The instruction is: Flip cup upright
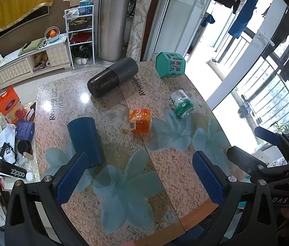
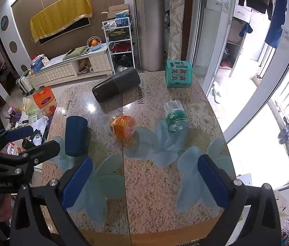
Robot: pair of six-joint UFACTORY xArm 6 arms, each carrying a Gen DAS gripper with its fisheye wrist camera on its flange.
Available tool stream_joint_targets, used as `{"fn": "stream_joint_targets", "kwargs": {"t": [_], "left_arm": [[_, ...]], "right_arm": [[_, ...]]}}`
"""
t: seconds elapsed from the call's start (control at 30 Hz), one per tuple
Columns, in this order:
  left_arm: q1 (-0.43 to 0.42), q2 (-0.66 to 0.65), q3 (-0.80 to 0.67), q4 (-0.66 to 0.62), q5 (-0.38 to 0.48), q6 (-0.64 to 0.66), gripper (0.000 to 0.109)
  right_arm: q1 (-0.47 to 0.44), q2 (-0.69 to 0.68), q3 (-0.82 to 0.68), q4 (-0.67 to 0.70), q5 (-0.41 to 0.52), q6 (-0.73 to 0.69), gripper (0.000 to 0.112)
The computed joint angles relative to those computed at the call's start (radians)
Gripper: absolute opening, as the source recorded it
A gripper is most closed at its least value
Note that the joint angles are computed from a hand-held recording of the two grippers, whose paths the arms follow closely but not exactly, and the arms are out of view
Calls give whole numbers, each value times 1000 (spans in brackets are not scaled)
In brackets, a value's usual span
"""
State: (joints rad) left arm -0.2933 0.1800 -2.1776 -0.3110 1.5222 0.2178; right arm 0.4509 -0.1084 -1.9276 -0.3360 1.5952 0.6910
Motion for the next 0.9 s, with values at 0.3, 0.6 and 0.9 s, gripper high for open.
{"fn": "stream_joint_targets", "kwargs": {"t": [0.3, 0.6, 0.9], "left_arm": [[-1, -3, 10, -2, -10, 2, 103], [0, 1, 6, -1, -9, 2, 103], [3, 34, -42, -5, 16, -5, 103]], "right_arm": [[-8, -3, 4, 11, -7, -9, 103], [-15, -5, 7, 19, -9, -17, 103], [-28, 13, -8, 34, -5, -36, 103]]}}
